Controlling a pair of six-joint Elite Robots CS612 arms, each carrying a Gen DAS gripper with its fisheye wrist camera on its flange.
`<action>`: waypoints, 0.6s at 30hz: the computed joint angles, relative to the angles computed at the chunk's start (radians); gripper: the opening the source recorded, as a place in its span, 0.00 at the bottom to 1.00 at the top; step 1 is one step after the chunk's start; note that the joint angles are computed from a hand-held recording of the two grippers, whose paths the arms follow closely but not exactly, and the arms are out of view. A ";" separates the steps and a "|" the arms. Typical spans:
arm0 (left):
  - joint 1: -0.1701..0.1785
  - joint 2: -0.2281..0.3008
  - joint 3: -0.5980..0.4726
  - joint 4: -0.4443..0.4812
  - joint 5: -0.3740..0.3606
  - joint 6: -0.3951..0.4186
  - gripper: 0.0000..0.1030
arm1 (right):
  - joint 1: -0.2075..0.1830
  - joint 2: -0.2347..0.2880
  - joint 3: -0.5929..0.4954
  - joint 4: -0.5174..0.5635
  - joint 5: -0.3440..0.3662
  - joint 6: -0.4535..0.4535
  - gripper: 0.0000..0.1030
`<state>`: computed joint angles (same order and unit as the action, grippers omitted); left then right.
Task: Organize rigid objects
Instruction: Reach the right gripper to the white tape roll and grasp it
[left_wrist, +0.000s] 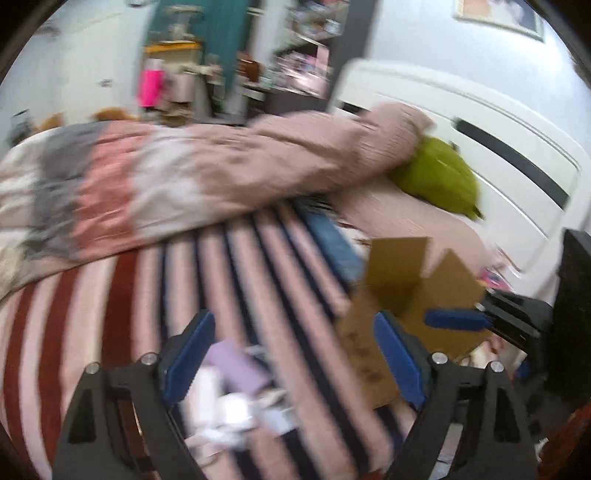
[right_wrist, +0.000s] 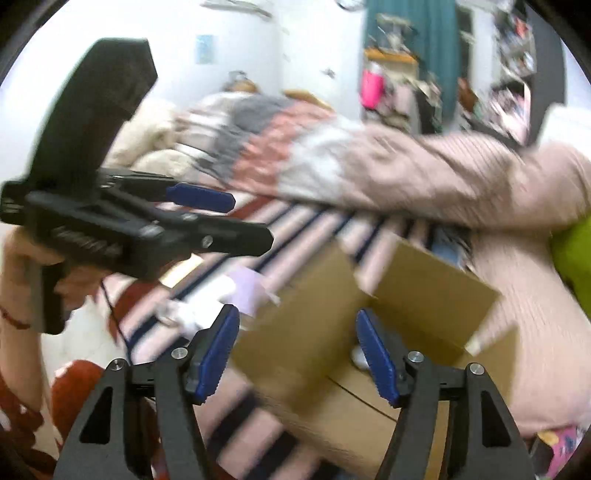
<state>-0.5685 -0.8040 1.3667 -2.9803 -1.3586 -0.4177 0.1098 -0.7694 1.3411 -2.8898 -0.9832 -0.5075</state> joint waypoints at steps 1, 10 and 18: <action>0.006 -0.018 0.044 -0.024 0.030 -0.021 0.83 | 0.009 0.002 -0.001 0.004 0.027 -0.014 0.61; 0.055 -0.032 0.227 -0.166 0.029 -0.128 0.83 | 0.107 0.066 -0.047 0.232 0.082 -0.163 0.61; 0.081 0.007 0.239 -0.161 -0.005 -0.192 0.83 | 0.153 0.168 -0.159 0.354 0.028 -0.136 0.61</action>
